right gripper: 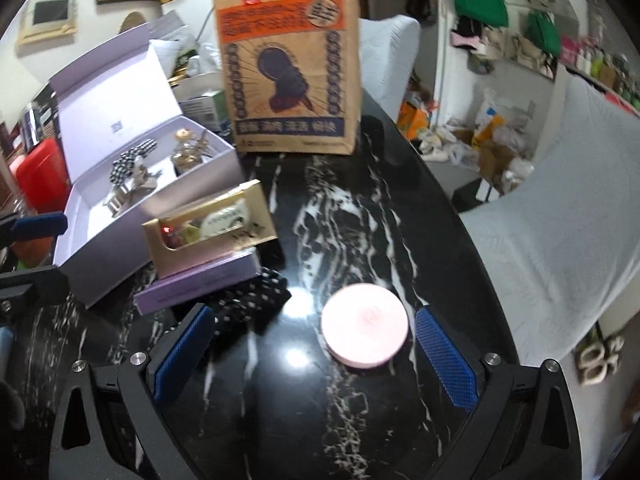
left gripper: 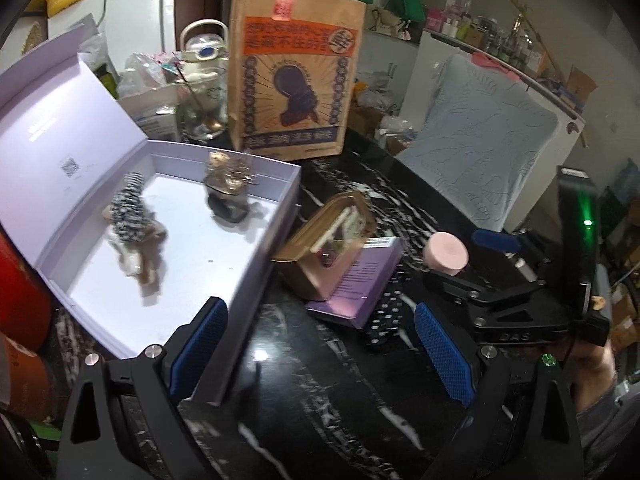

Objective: Organize rigid objects
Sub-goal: 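Grasp the pink round compact with right tool while left tool approaches the lavender card box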

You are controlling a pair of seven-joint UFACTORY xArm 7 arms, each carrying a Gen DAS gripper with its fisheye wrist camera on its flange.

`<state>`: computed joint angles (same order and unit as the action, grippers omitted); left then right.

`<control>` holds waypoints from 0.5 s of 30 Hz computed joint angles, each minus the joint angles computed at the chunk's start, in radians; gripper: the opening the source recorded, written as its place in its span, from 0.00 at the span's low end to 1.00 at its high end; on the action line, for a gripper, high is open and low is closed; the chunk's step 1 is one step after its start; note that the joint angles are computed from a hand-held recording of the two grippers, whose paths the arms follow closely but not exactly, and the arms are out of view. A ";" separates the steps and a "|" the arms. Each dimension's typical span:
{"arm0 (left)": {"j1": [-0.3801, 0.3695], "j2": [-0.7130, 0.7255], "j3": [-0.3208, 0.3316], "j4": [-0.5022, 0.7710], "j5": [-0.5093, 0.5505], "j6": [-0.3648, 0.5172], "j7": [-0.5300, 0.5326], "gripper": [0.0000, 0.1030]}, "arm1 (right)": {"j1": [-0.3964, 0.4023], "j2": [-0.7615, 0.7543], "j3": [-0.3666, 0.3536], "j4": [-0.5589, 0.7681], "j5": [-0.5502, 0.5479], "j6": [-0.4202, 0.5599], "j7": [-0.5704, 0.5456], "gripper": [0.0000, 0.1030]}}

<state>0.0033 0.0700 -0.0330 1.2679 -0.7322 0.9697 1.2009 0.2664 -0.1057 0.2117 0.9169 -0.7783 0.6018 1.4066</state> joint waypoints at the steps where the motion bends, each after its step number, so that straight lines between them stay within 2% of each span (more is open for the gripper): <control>1: 0.000 0.000 -0.001 -0.001 -0.002 0.005 0.000 0.93 | -0.003 -0.004 -0.004 -0.010 0.003 -0.008 0.006 0.96; 8: -0.017 -0.020 -0.008 -0.039 -0.011 0.003 0.012 0.93 | -0.017 0.010 -0.020 -0.032 0.058 -0.028 -0.025 0.76; 15: -0.032 -0.003 -0.011 -0.038 -0.001 0.030 0.006 0.93 | -0.020 0.015 -0.025 -0.033 0.057 -0.011 -0.030 0.49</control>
